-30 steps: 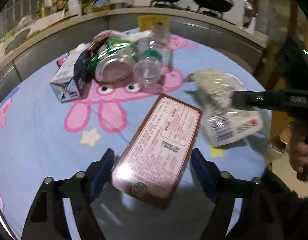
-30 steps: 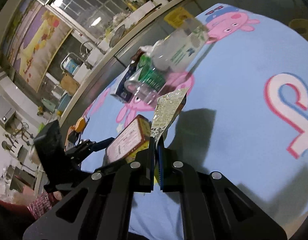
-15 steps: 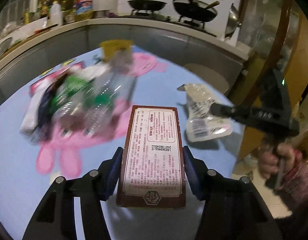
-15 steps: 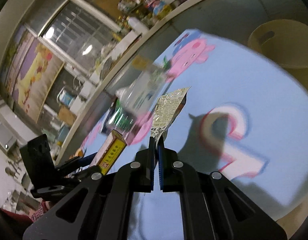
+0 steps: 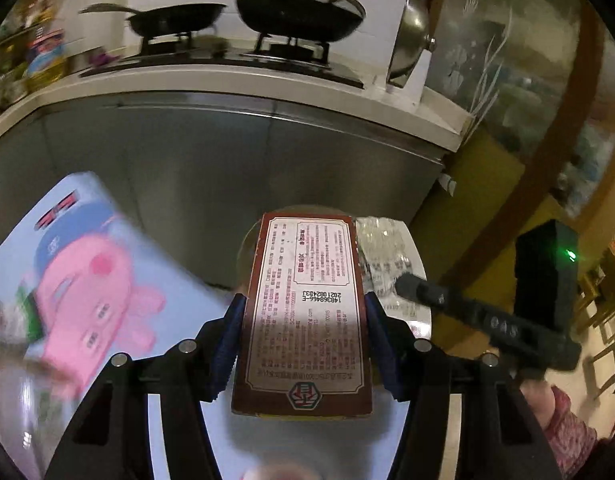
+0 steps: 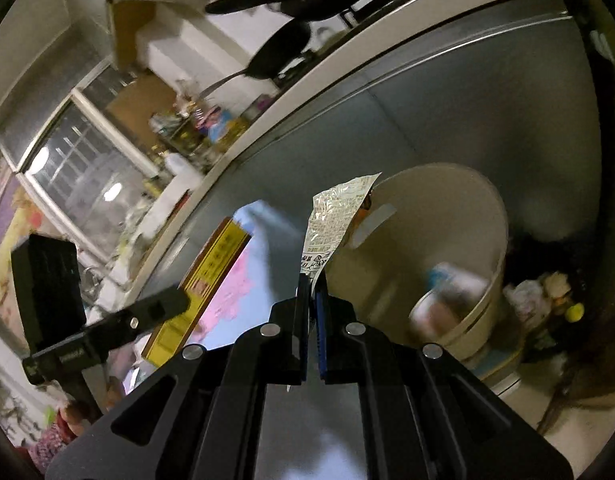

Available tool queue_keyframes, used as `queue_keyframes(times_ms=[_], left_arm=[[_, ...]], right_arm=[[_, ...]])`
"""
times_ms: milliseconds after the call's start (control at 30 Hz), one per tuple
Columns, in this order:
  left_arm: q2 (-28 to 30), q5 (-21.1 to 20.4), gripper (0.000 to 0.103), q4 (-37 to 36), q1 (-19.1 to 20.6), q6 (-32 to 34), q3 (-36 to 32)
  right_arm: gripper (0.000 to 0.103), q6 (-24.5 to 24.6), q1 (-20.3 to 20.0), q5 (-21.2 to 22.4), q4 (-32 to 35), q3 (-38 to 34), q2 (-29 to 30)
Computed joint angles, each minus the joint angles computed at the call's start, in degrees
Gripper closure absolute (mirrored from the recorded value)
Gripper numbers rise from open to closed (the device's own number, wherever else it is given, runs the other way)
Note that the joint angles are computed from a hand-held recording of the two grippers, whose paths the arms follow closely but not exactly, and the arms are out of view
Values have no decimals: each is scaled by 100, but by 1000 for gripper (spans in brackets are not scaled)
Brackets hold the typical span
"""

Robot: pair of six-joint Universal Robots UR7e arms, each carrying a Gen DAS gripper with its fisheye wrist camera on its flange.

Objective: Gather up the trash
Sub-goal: 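Carry the brown box and foil wrapper to the beige bin and release both, then grasp the clear water bottle with the left gripper while the right grasps the yellow snack wrapper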

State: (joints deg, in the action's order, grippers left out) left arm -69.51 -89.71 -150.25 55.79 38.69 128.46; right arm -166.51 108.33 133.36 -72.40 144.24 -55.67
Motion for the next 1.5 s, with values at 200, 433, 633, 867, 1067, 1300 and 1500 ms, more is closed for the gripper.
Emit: queue_keyframes(times_ms=[200,433,633,867,1067,1300,1500], left_arm=[[962,294,44,-642,-342,-296,-150],[1183,679,15,-1246,-387,-819,-155],[199,407,16,-1218,-142,-712,214],[-1197,165,23,-204,579,-189,499],[-2082,163,24,605,1553,633,272],[-2224,239,23,575,2612,951,-400],[-1929,381,23,-29,2847,1167,-514]], right_arm=[[99,-213,-827,-566,181,212,-396],[42,-70,-1100,-660,-365,456,-336],[42,-155,38,391,-1275,365,389],[43,185,899,798,-764,-282,941],[47,531,1124,605,687,-1285,1268],[51,812,932,-350,2639,-2912,1924],[53,446,796,-459,3859,-4217,2236]])
